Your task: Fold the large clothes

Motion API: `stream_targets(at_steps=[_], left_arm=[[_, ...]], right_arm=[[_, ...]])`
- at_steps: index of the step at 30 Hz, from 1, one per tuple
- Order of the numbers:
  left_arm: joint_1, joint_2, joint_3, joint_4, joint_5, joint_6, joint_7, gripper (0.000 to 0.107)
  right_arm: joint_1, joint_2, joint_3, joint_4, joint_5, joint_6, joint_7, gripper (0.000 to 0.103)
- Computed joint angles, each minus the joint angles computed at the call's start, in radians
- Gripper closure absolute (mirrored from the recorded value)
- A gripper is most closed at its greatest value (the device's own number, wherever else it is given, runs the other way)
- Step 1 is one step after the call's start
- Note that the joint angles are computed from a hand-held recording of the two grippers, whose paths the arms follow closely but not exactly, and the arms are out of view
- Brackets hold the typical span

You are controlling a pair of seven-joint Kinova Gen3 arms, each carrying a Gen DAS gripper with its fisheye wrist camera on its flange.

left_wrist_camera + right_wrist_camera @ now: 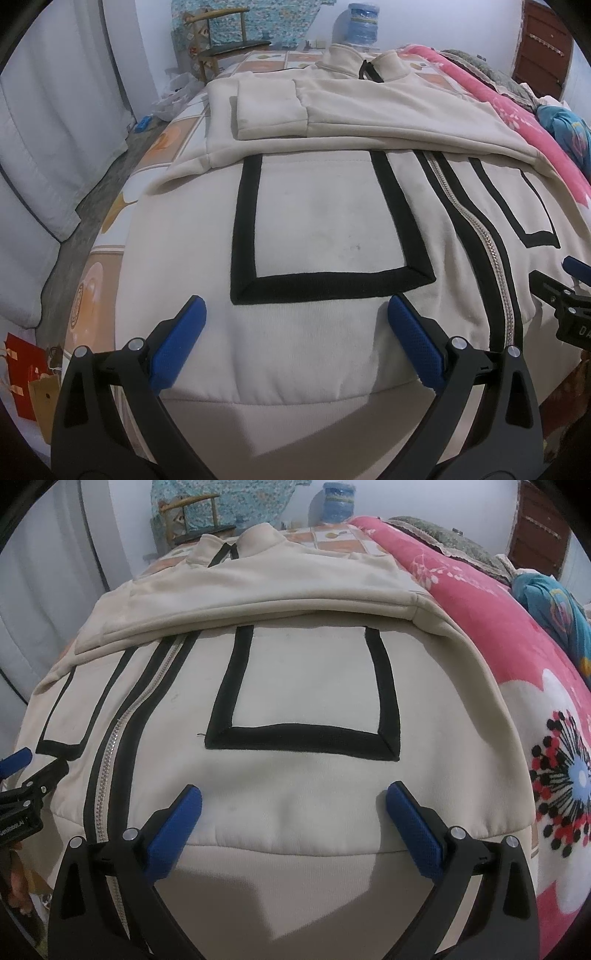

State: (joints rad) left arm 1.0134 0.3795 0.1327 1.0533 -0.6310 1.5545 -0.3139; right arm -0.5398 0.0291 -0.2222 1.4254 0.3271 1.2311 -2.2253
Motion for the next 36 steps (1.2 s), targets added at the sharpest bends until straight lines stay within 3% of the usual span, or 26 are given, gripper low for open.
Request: stream_targets(at_steps=[15,27,30,35,36], left_arm=[[0.000,-0.009,0.005,0.020,-0.012,-0.012,0.005,0.012],[-0.009,-0.026,0.013,0.040,-0.016,-0.020,-0.022,0.012],[0.037,-0.066,0.013,0.101,-0.090,-0.017,0.030,0.012],[0.042,-0.186,0.081,0.256,-0.128,-0.081,0.135,0.013],[0.041,-0.213,0.099,0.289,-0.126,-0.092,0.157,0.020]], right_arm=[[0.032,-0.053,-0.008,-0.005,-0.127,0.011,0.171,0.006],[-0.002,-0.043,-0.034,0.014,-0.048,0.027,0.154,0.006],[-0.003,-0.043,-0.032,0.014,-0.049,0.028,0.162,0.006],[0.000,-0.045,-0.030,0.019,-0.053,0.021,0.173,0.006],[0.000,-0.044,-0.030,0.019,-0.052,0.019,0.173,0.006]])
